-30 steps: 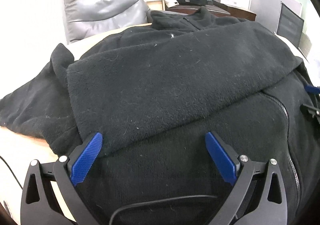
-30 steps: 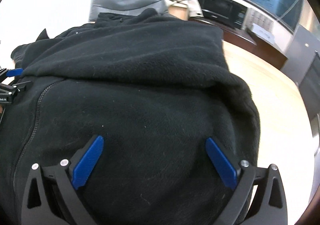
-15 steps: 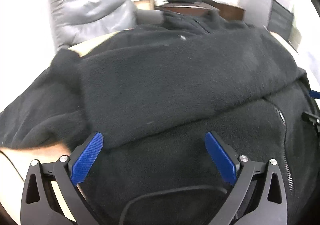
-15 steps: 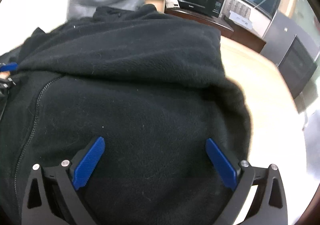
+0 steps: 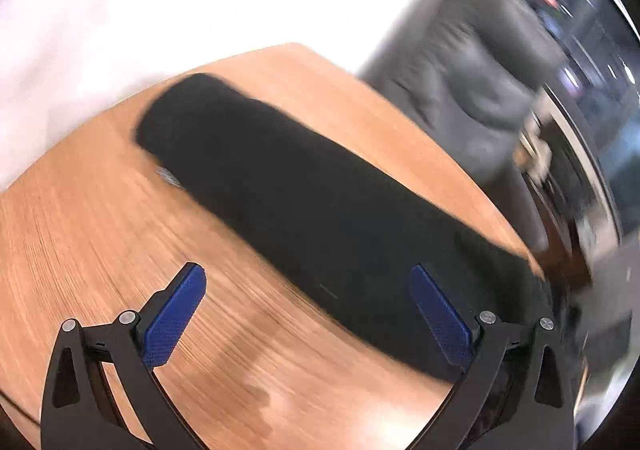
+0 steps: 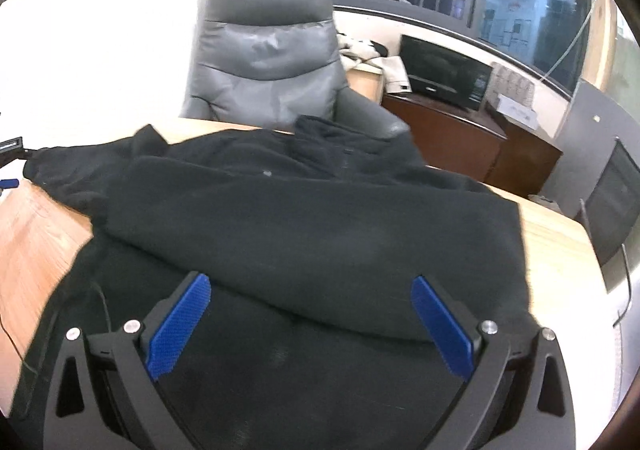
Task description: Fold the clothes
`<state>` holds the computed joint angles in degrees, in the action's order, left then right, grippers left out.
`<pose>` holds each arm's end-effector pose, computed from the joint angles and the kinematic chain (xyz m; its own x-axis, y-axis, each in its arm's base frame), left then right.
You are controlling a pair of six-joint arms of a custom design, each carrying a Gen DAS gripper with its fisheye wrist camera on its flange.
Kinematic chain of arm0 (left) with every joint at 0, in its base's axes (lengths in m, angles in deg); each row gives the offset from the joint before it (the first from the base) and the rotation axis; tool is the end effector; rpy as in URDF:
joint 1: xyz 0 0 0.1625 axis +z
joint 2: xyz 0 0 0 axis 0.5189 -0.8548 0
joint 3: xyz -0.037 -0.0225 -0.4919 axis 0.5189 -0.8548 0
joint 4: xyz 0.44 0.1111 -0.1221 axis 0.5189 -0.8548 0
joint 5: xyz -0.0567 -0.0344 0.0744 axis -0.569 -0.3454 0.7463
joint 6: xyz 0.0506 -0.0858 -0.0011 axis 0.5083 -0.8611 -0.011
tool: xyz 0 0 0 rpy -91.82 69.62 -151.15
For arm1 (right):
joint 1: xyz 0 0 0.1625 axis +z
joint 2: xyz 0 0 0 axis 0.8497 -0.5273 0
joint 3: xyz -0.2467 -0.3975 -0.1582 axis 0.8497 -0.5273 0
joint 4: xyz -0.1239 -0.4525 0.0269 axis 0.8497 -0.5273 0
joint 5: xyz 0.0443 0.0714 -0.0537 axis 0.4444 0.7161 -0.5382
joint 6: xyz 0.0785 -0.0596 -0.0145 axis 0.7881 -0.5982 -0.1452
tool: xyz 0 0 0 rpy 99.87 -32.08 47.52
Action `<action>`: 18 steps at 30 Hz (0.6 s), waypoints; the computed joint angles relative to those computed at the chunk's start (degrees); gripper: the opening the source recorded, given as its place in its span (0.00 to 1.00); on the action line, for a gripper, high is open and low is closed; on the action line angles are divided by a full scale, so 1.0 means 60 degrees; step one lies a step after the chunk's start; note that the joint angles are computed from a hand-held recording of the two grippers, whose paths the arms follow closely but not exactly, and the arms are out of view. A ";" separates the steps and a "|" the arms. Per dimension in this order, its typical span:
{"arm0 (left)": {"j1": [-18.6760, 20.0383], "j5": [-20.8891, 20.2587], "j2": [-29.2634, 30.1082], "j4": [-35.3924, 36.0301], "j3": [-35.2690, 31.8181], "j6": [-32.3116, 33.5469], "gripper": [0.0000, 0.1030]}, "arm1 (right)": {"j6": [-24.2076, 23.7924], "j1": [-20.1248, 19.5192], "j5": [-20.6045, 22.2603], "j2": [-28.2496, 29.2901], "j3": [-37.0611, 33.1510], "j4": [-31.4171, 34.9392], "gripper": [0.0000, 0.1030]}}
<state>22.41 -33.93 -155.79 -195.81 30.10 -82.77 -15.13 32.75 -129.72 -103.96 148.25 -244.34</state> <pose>-0.1955 -0.6288 0.3086 -0.7901 -0.5189 -0.3265 -0.1082 0.6423 -0.7588 0.0921 -0.5092 0.3866 -0.6661 -0.0950 0.7398 -0.5660 0.7103 -0.4185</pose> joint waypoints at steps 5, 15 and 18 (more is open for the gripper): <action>0.1029 -0.0534 0.0294 -0.0015 -0.0636 0.0080 0.99 | 0.0057 0.0372 -0.0250 0.0561 -0.0117 0.0186 1.00; 0.1279 0.0207 0.1147 0.0511 -0.1783 0.0070 0.30 | 0.0323 0.0781 -0.0644 0.0946 -0.0202 0.0360 1.00; 0.1190 0.0302 0.1236 0.0353 -0.1790 0.0239 0.11 | 0.0429 0.0772 -0.0635 0.0926 -0.0200 0.0452 1.00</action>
